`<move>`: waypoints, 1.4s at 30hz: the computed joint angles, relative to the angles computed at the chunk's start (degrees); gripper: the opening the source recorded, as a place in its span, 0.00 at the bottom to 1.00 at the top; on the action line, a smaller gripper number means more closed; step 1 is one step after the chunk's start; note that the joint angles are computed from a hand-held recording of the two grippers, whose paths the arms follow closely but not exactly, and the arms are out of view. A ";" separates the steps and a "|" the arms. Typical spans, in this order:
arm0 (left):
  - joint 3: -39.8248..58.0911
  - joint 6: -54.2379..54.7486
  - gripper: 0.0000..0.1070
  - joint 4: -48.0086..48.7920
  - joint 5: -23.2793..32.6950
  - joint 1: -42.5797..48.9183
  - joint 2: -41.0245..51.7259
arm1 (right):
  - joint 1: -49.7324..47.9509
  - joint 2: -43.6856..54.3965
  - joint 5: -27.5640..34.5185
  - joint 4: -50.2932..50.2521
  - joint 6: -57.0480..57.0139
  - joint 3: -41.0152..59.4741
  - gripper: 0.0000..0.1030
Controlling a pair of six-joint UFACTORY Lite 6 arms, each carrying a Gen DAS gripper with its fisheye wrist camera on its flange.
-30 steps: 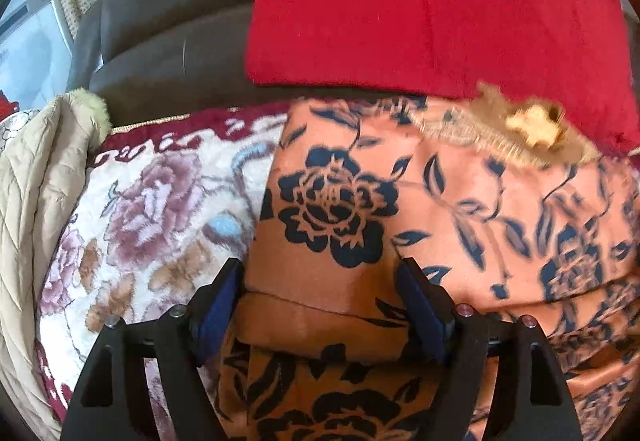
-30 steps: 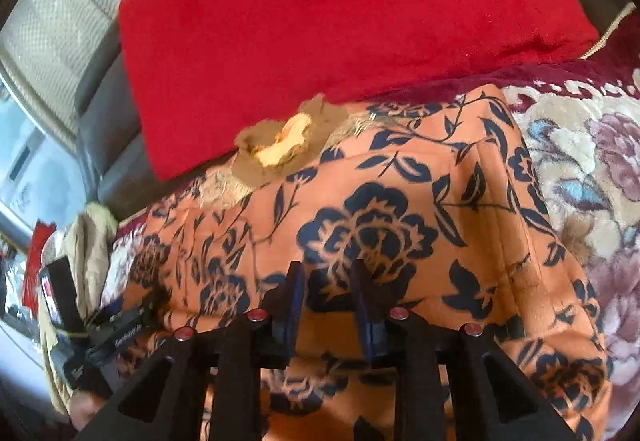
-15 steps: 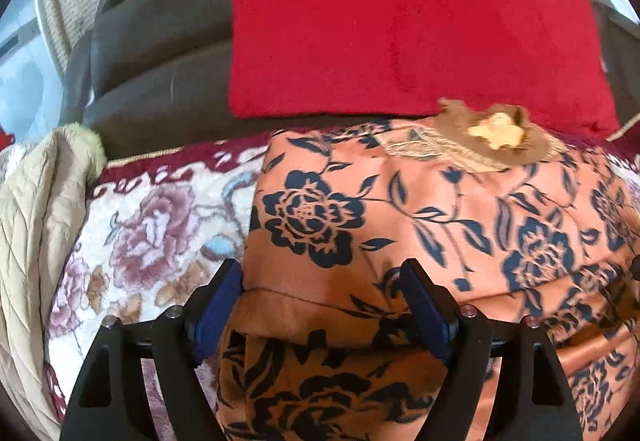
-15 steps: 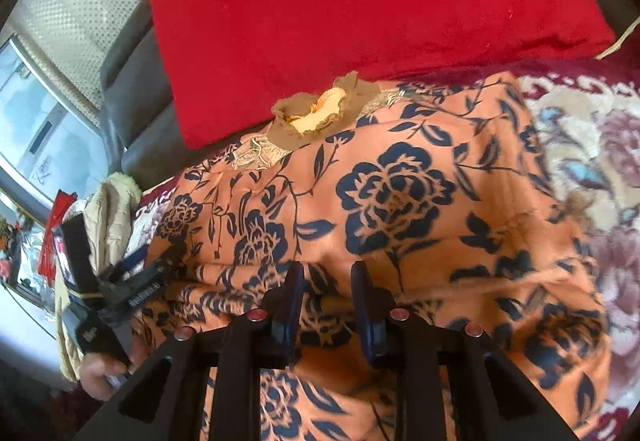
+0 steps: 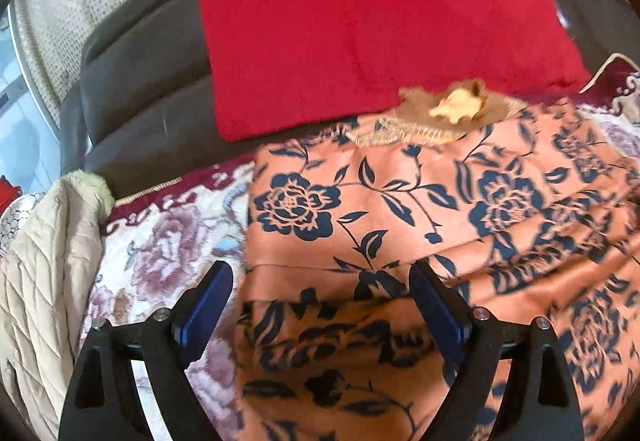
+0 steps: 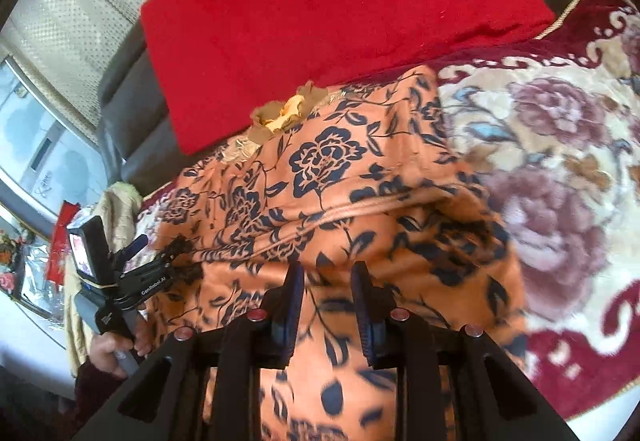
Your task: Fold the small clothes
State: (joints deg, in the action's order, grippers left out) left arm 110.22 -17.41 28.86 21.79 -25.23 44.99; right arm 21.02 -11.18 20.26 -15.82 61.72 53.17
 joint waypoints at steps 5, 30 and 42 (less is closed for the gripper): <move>-22.39 4.26 0.84 -1.75 -10.66 2.51 -16.04 | 3.80 -15.23 5.20 -5.66 10.50 -10.65 0.77; -67.28 89.26 0.60 -87.67 4.75 32.04 -42.94 | 23.56 -30.46 9.39 -8.83 34.25 -34.17 0.77; -63.58 88.48 0.47 -86.60 10.02 29.77 -36.13 | 21.03 -30.57 4.99 -6.34 36.09 -41.07 0.77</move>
